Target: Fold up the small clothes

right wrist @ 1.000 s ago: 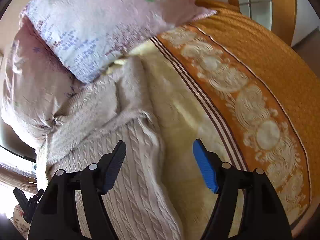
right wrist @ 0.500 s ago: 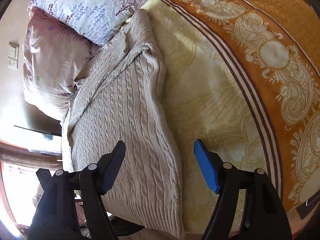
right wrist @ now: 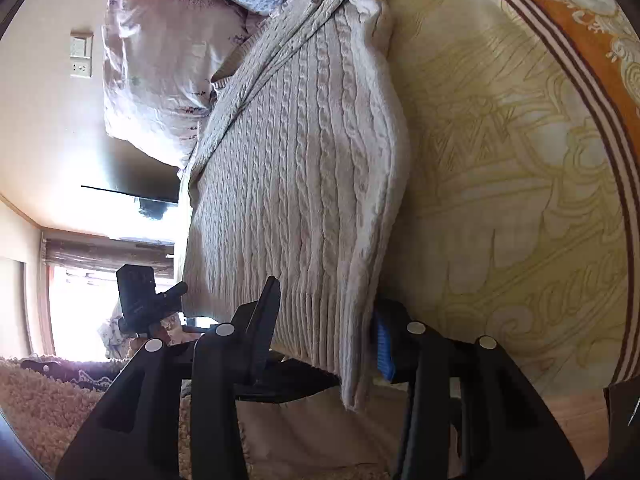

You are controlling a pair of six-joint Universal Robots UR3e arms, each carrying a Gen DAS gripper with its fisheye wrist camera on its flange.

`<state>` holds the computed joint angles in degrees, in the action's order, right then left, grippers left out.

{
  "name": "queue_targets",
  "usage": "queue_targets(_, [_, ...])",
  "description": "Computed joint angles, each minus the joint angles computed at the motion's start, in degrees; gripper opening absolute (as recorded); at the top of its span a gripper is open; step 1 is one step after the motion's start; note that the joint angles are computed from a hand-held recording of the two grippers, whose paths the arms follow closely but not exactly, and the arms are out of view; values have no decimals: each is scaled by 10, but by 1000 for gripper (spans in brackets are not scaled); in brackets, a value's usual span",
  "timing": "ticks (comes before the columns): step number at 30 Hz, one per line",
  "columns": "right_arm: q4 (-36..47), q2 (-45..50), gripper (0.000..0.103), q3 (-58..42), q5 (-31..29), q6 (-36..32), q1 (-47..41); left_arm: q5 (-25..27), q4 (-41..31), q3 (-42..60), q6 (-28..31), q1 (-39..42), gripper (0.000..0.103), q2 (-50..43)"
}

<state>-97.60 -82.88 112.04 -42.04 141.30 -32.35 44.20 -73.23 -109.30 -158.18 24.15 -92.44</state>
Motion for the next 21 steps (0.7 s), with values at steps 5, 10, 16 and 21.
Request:
queue_targets(5, [-5, 11, 20, 3, 0, -16, 16, -14, -20, 6, 4, -3, 21, -18])
queue_targets(10, [-27, 13, 9, 13, 65, -45, 22, -24, -14, 24, 14, -25, 7, -26])
queue_targets(16, [-154, 34, 8, 10, 179, 33, 17, -101, 100, 7, -37, 12, 6, -24])
queue_targets(21, [-377, 106, 8, -20, 241, 200, 33, -130, 257, 19, -158, 27, 6, -69])
